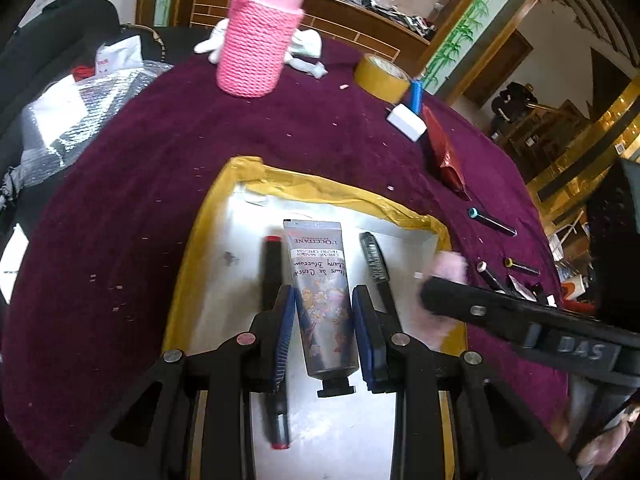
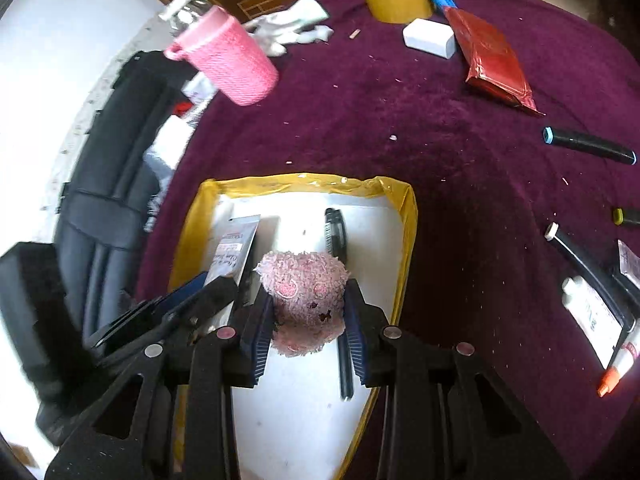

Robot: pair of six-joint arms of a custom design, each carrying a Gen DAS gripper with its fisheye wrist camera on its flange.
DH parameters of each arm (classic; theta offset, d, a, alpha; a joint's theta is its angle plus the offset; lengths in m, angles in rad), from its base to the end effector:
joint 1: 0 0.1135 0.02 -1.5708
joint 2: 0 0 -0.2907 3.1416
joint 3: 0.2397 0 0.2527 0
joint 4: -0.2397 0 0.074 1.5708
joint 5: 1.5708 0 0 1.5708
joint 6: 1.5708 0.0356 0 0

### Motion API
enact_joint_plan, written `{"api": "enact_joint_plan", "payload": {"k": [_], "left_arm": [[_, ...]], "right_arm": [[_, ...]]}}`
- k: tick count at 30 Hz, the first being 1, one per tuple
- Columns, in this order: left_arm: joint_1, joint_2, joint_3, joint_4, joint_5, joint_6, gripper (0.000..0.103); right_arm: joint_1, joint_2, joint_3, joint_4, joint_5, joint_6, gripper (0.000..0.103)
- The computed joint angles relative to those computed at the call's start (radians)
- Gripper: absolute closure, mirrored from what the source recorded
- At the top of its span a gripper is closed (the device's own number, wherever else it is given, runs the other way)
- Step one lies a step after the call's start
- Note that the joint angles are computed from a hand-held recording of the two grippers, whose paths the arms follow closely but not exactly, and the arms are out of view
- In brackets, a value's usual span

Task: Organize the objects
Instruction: 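Carry tube and pom-pom into the tray and open both tools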

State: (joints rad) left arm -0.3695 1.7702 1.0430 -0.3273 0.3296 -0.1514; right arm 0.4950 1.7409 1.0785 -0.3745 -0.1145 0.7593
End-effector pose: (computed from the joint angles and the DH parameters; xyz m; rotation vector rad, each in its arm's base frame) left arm 0.3260 -0.1386 0.1864 0.4060 2.6340 -0.6089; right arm 0.3107 0.1724 0.2022 0.3162 2.7018 0.5627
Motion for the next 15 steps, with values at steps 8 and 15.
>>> {"api": "enact_joint_plan", "payload": {"k": [8, 15], "left_arm": [[0.017, 0.076, 0.02, -0.006, 0.041, -0.031, 0.077], [0.064, -0.033, -0.013, -0.032, 0.098, -0.015, 0.059]], "right_arm": [[0.01, 0.079, 0.081, -0.04, 0.037, -0.01, 0.072], [0.002, 0.147, 0.139, -0.062, 0.003, -0.003, 0.068]]}}
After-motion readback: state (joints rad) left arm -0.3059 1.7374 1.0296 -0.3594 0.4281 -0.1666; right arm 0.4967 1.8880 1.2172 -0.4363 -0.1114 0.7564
